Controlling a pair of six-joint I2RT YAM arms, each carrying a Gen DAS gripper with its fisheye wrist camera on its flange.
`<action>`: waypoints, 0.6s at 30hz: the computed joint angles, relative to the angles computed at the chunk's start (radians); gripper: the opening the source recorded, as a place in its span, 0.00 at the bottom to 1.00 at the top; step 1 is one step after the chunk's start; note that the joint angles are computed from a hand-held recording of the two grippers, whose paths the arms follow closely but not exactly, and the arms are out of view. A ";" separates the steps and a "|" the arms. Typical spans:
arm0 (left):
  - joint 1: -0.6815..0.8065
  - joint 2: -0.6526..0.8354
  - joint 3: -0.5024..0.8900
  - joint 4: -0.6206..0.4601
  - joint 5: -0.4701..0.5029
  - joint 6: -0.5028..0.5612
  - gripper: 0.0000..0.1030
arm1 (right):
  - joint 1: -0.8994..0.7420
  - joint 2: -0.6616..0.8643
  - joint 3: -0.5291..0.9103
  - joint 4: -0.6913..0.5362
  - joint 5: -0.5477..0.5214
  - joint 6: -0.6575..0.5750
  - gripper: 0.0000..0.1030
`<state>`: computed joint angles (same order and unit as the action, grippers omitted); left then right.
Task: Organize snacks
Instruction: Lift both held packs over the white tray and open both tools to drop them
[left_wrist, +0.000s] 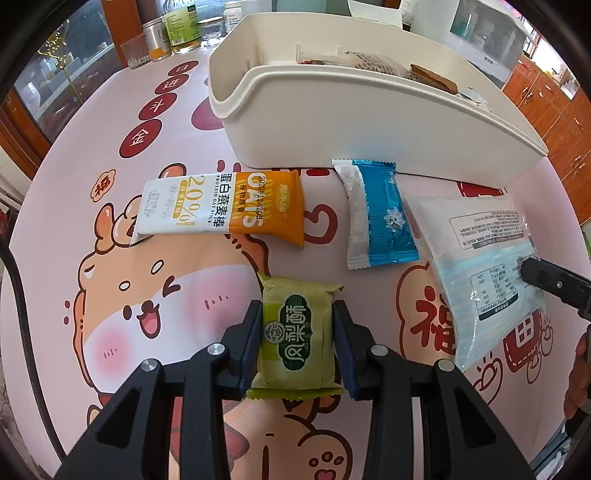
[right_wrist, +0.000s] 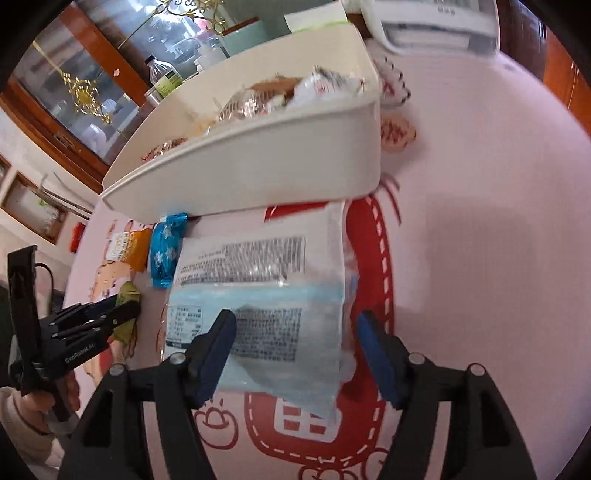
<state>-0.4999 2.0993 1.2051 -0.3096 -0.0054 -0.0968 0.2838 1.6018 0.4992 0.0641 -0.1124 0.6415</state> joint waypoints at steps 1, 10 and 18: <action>-0.001 0.000 0.001 -0.001 0.001 -0.001 0.34 | -0.003 0.001 -0.016 0.033 -0.012 0.005 0.71; 0.003 0.004 0.005 -0.005 0.021 0.000 0.34 | 0.095 0.044 0.053 0.008 0.024 -0.024 0.33; 0.005 -0.091 -0.022 0.006 0.028 0.010 0.34 | 0.190 -0.032 0.123 -0.127 0.140 0.022 0.05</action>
